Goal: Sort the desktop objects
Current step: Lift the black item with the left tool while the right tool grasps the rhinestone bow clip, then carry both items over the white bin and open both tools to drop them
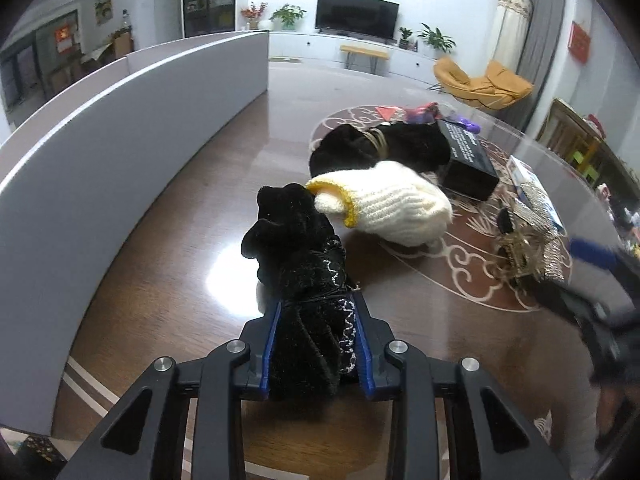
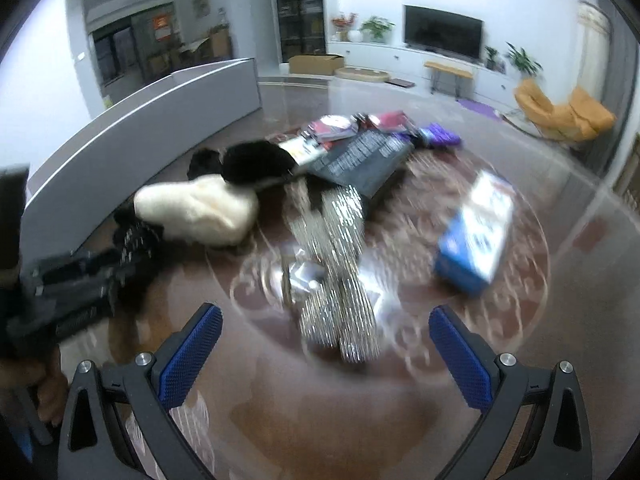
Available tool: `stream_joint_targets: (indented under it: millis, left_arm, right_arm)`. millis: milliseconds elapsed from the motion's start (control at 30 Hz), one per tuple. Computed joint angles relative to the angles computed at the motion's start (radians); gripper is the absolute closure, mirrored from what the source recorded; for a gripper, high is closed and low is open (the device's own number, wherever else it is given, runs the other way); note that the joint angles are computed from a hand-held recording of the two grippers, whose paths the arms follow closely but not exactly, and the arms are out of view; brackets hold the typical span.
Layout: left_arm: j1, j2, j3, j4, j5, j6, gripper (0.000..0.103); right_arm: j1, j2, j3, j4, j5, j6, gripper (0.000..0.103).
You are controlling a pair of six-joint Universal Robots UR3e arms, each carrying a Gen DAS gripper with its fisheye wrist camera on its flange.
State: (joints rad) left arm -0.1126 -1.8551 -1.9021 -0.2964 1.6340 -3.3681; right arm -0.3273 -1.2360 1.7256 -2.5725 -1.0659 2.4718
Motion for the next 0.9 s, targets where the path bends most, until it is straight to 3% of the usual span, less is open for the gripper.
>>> stream_joint_targets:
  millis: [33,100,133,267,333,433,533,700,800,900]
  left_arm:
    - [0.003,0.007,-0.005,-0.002,-0.012,0.003,0.072]
    - [0.022,0.034,-0.027,-0.009,-0.055,0.004,0.072]
    - [0.028,0.054,-0.058,0.006,-0.074,-0.005,0.072]
    - [0.107,0.211,-0.211,0.051,-0.207,-0.006,0.073]
    - [0.114,0.314,-0.258,0.045,-0.216,0.022,0.073]
    - [0.155,0.473,-0.278,-0.042,-0.254,0.065,0.073]
    - [0.296,0.644,-0.256,-0.191,-0.355,0.113,0.073]
    - [0.694,0.824,-0.132,-0.505,-0.544,0.291,0.073]
    - [0.875,0.77,-0.055,-0.592,-0.562,0.383,0.073]
    - [0.949,0.63,0.009,-0.604,-0.512,0.417,0.073]
  right_arm:
    - [0.027,0.038,-0.062,0.025,-0.024,0.008,0.002]
    - [0.073,0.107,-0.162,0.065,-0.062,0.024,0.021]
    - [0.087,0.133,-0.215,0.118,-0.083,0.016,0.049]
    - [0.075,0.115,-0.241,0.2,-0.104,0.02,0.05]
    - [0.038,0.047,-0.198,0.243,-0.052,0.013,0.05]
    - [0.018,-0.029,-0.196,0.331,0.011,-0.008,0.05]
    - [0.056,-0.08,-0.226,0.392,0.071,-0.001,0.05]
    - [0.234,-0.012,-0.447,0.474,0.166,0.075,0.05]
    - [0.406,0.125,-0.673,0.457,0.178,0.184,0.05]
    - [0.544,0.317,-0.971,0.499,0.145,0.257,0.05]
